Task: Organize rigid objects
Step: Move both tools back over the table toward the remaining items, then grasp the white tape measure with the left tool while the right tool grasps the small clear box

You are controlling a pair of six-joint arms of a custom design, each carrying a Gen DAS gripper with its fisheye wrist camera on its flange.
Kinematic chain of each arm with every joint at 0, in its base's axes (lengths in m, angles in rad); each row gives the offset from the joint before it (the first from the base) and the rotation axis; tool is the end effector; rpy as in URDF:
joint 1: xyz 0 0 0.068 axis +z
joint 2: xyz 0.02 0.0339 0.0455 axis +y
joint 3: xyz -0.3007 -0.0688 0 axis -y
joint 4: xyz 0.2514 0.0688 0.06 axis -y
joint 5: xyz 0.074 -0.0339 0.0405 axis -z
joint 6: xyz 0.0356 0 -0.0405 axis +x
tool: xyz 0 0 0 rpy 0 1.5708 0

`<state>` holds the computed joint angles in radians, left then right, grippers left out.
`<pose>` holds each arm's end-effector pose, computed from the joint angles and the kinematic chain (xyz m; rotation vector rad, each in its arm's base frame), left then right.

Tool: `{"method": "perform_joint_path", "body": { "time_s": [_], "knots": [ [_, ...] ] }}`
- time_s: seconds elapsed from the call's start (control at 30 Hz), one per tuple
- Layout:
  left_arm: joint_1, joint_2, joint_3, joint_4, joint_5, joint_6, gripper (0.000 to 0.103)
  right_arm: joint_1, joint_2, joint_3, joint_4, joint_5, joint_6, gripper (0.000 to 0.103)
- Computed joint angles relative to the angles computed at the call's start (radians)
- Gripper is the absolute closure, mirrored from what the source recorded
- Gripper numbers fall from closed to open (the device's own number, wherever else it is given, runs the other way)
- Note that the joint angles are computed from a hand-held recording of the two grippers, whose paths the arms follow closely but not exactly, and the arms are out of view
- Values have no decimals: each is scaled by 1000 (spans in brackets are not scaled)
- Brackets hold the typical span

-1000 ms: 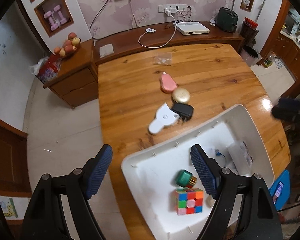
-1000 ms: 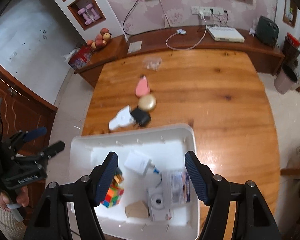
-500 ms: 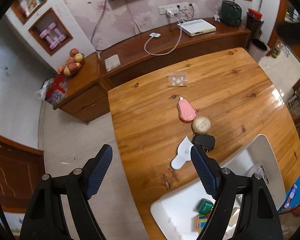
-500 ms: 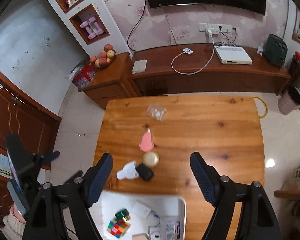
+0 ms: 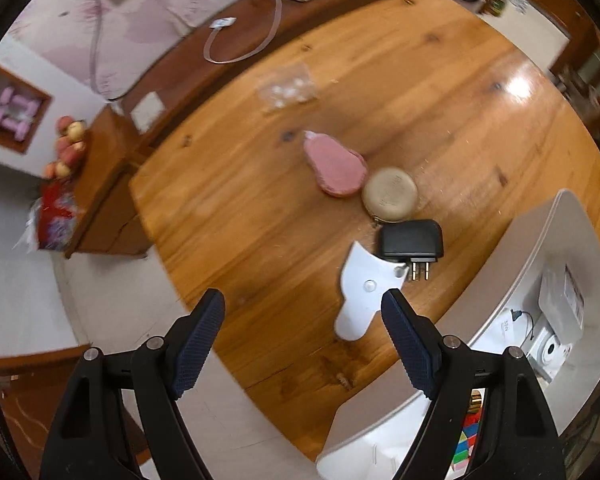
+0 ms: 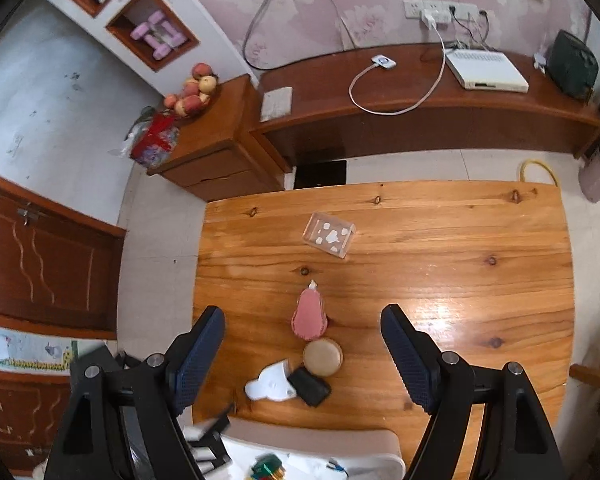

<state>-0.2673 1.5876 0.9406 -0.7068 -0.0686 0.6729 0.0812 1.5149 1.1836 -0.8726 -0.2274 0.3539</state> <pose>0.2759 -0.0730 0.2035 1.3213 2.6247 0.1632 0.2978 0.0323 0.2872 0.3221 2.7841 0.4246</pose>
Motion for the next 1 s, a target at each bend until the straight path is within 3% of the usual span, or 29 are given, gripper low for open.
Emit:
{"method": "perform_joint_path", "body": {
  "time_s": [0.47, 0.73, 1.0],
  "knots": [
    [34, 209, -13, 40, 159, 208, 20, -48, 304, -16, 213, -63, 169, 22],
    [51, 262, -5, 33, 214, 224, 20, -24, 423, 0, 281, -61, 236, 22],
    [44, 271, -25, 79, 232, 213, 20, 16, 564, 104, 313, -12, 267, 22]
  ]
}}
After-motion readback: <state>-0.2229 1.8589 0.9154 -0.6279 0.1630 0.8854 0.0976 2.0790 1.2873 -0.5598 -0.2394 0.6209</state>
